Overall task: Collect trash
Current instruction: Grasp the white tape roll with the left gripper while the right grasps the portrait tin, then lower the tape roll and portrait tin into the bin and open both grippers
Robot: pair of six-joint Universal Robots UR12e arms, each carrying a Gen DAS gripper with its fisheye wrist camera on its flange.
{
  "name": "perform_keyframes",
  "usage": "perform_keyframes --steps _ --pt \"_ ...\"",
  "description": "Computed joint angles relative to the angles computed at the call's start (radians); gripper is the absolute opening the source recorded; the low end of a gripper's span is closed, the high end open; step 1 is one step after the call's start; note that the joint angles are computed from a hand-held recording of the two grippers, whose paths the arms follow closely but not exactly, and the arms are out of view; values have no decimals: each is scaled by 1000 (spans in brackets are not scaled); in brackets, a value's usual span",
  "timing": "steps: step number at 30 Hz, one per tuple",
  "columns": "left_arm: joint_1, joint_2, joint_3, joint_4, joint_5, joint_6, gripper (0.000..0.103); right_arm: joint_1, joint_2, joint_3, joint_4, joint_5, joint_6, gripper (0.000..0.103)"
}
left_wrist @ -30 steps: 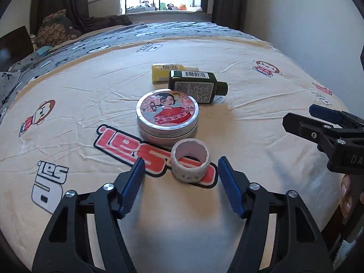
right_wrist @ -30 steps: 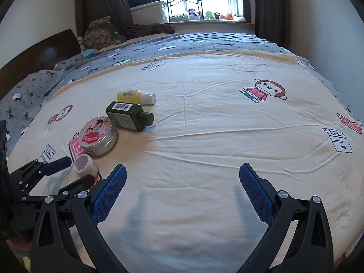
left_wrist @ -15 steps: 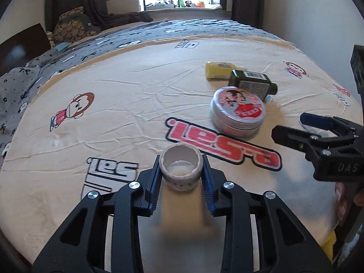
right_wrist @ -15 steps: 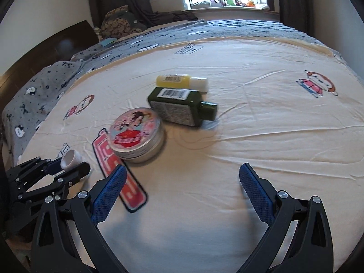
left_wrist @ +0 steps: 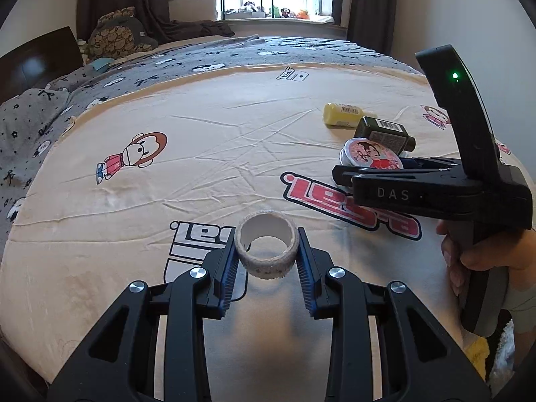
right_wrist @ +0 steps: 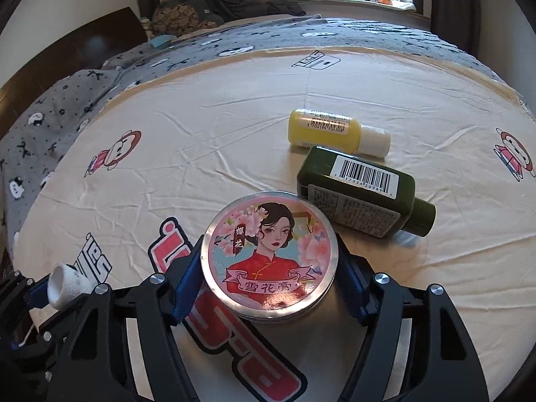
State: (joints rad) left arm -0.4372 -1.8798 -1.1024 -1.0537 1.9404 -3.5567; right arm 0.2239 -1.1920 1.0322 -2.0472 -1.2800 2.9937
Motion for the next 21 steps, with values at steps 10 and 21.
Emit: perform_keyframes --steps 10,21 --pt "-62 -7 15 40 -5 28 31 -86 -173 207 -89 81 -91 71" --pt "-150 -1 -16 112 -64 13 31 -229 -396 462 -158 157 -211 71"
